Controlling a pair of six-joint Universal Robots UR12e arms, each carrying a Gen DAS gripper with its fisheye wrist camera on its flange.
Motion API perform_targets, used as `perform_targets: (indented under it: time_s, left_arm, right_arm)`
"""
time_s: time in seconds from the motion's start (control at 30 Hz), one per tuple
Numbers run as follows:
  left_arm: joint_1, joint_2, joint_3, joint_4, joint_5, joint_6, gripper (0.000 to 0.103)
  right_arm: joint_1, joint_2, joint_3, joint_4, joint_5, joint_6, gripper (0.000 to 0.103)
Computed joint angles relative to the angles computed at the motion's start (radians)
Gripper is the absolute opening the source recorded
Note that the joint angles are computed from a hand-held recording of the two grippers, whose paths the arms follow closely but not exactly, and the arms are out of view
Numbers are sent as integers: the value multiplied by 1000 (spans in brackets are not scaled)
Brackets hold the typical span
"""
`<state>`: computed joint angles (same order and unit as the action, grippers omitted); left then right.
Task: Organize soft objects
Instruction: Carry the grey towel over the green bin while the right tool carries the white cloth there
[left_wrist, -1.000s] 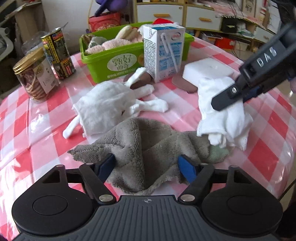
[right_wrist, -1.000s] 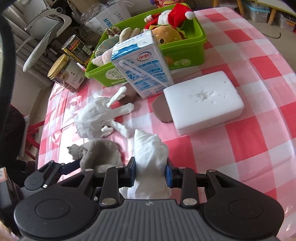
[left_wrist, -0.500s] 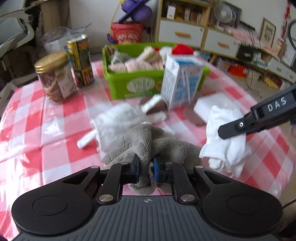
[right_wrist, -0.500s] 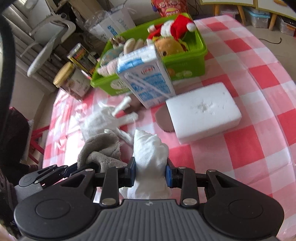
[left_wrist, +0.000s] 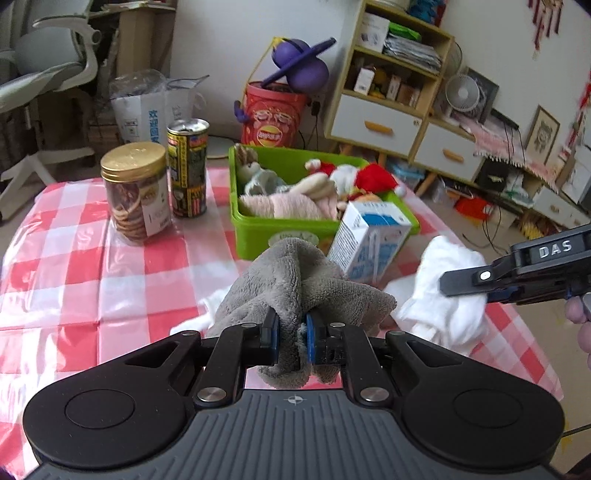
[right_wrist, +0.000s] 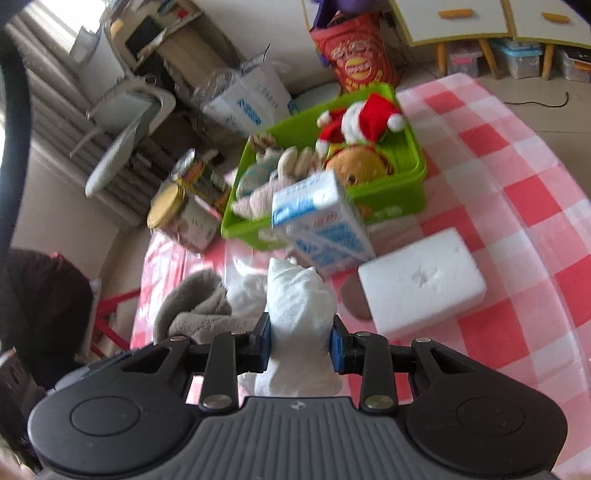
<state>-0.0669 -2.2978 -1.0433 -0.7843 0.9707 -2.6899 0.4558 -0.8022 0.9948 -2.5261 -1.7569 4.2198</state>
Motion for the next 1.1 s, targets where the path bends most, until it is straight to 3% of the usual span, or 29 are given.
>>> perform_targets:
  time_s: [0.3,0.6,0.83,1.0,1.1]
  left_arm:
    - [-3,-31,44,33,-16,-96,10]
    - [-29,-93,171,7,3,-149,10]
    - [-54,-186,359,-40,7,-144,10]
    - [-78,-304,581,-118,27,-129,10]
    - [-95,-412,783,-220,56,-103,10]
  right_arm:
    - [-16,-39,81,-157,-68,47,11]
    - [-54,-40,86,-171,-97,80,11]
    - [-84,-6,28,-160,-112,27,11]
    - [-102,29,-28,-134,-124,-39,11]
    - [-114,56,-70,-117,-128,-80,11]
